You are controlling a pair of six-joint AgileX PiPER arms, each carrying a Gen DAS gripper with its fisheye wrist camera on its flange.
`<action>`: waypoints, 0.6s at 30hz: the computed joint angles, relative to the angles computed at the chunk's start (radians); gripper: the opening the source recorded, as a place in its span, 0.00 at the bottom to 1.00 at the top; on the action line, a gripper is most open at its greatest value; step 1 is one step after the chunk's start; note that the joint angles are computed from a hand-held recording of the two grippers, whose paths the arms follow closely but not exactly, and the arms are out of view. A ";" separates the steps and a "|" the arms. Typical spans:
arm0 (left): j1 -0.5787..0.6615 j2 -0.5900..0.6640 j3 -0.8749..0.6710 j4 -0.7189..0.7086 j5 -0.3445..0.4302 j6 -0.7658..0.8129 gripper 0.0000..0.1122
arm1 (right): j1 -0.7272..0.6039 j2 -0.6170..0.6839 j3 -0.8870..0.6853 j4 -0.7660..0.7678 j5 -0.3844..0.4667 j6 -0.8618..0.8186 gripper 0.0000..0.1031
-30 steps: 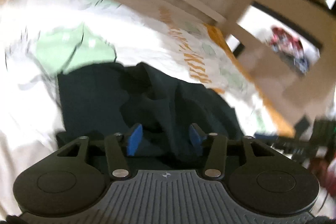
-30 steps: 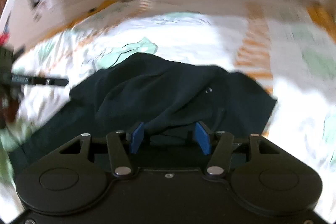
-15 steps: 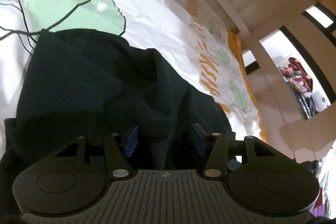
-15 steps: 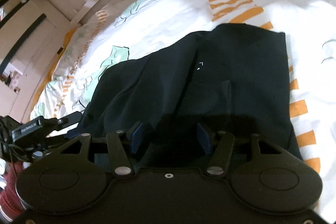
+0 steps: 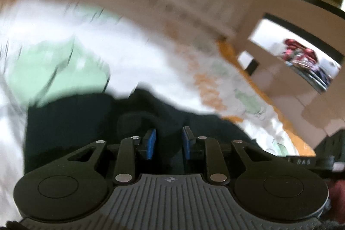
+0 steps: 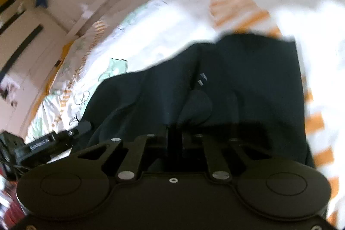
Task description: Fold large clothes
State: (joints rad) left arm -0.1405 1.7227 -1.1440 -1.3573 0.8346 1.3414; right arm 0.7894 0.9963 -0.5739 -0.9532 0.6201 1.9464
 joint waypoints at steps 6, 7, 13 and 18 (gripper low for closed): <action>0.021 -0.026 0.016 -0.002 -0.008 0.093 0.21 | 0.173 0.019 -0.046 -0.226 0.200 0.029 0.17; 0.020 -0.018 0.017 0.038 -0.028 0.051 0.21 | 0.155 0.031 -0.044 -0.191 0.189 0.006 0.17; 0.026 0.019 0.014 0.302 -0.084 -0.219 0.23 | 0.104 0.076 0.025 -0.018 0.156 0.011 0.33; -0.009 -0.105 0.078 0.299 -0.190 -0.207 0.28 | 0.297 0.085 -0.036 -0.084 0.415 0.125 0.51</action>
